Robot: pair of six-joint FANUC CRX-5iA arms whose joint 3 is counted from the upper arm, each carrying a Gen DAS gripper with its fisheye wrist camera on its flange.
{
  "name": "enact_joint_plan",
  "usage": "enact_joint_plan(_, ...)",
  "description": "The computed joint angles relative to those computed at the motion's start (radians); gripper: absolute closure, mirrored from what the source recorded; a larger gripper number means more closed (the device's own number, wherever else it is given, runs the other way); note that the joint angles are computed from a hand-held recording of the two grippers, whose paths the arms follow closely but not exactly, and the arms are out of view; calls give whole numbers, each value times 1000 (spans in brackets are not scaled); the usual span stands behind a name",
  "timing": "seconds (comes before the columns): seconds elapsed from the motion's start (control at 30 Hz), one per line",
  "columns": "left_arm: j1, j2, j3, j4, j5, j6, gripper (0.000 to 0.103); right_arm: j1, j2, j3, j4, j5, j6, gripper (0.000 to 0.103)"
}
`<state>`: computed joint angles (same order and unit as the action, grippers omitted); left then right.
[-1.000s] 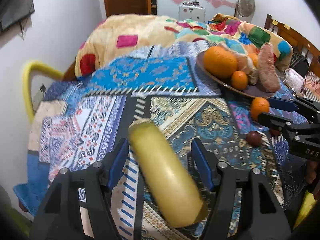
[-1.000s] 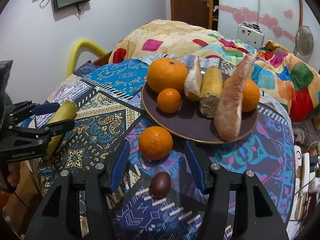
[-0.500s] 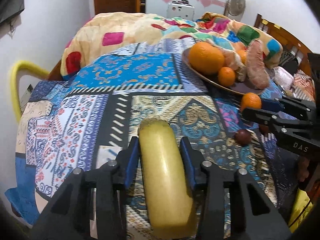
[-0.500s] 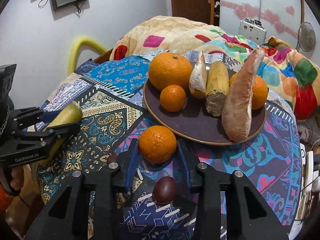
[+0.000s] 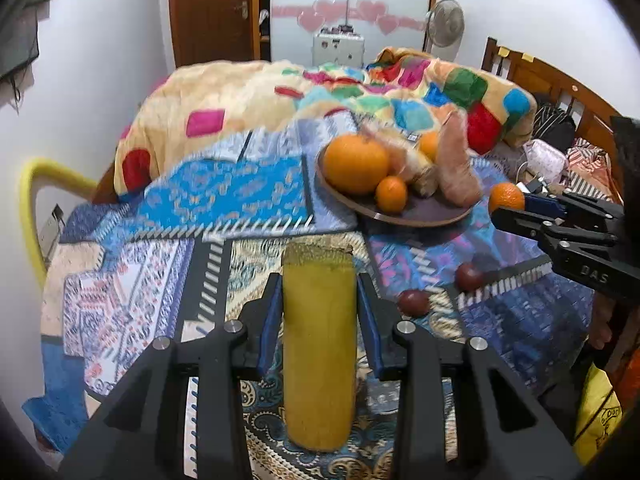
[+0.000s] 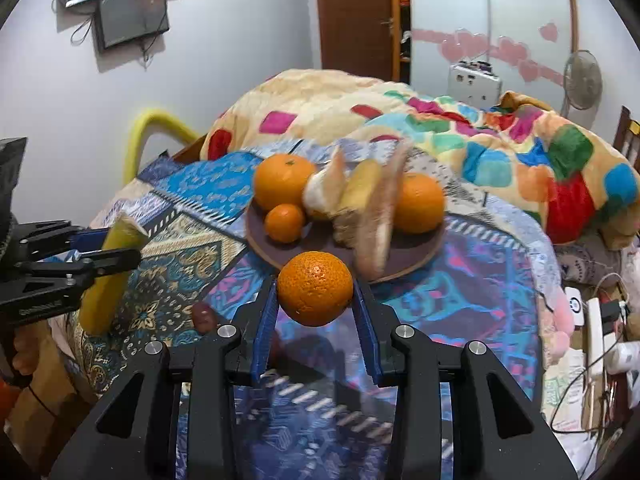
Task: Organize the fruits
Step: 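Grasp the yellow cylinder with the left tool while the right tool grasps a tangerine, then stand the yellow cylinder upright on the plate with the left tool while the right tool places the tangerine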
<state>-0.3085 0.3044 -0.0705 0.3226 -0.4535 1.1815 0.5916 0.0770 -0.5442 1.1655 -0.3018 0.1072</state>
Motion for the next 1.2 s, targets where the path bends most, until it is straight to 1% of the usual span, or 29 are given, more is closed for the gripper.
enact_joint_plan(0.1, -9, -23, -18, 30, 31, -29, 67, -23, -19, -20, 73, 5, -68, 69)
enact_joint_plan(0.23, -23, -29, -15, 73, 50, -64, 67, -56, -41, -44, 176, 14, -157, 69)
enact_joint_plan(0.33, -34, -14, 10, 90, 55, -69, 67, -80, -52, -56, 247, 23, -213, 69)
enact_joint_plan(0.43, -42, 8, 29, 169, 52, -123, 67, -98, -55, -60, 281, 38, -239, 69)
enact_joint_plan(0.5, -49, 23, 47, 196, 49, -141, 67, -108, -50, -59, 309, 38, -256, 69)
enact_joint_plan(0.67, -74, 64, 109, 205, 40, -156, 67, -129, -34, -54, 336, 60, -269, 69)
enact_joint_plan(0.77, -85, 95, 152, 217, 18, -170, 67, -137, -21, -46, 340, 72, -266, 69)
enact_joint_plan(0.87, -95, 127, 200, 206, -4, -165, 67, -148, -12, -40, 358, 79, -270, 69)
enact_joint_plan(1.0, -103, 179, 273, 190, -46, -141, 67, -165, -8, -40, 397, 83, -297, 69)
enact_joint_plan(1.1, -103, 221, 332, 172, -85, -113, 67, -174, -4, -38, 396, 81, -291, 69)
enact_joint_plan(1.2, -103, 258, 391, 119, -113, -59, 67, -176, 4, -34, 362, 71, -260, 69)
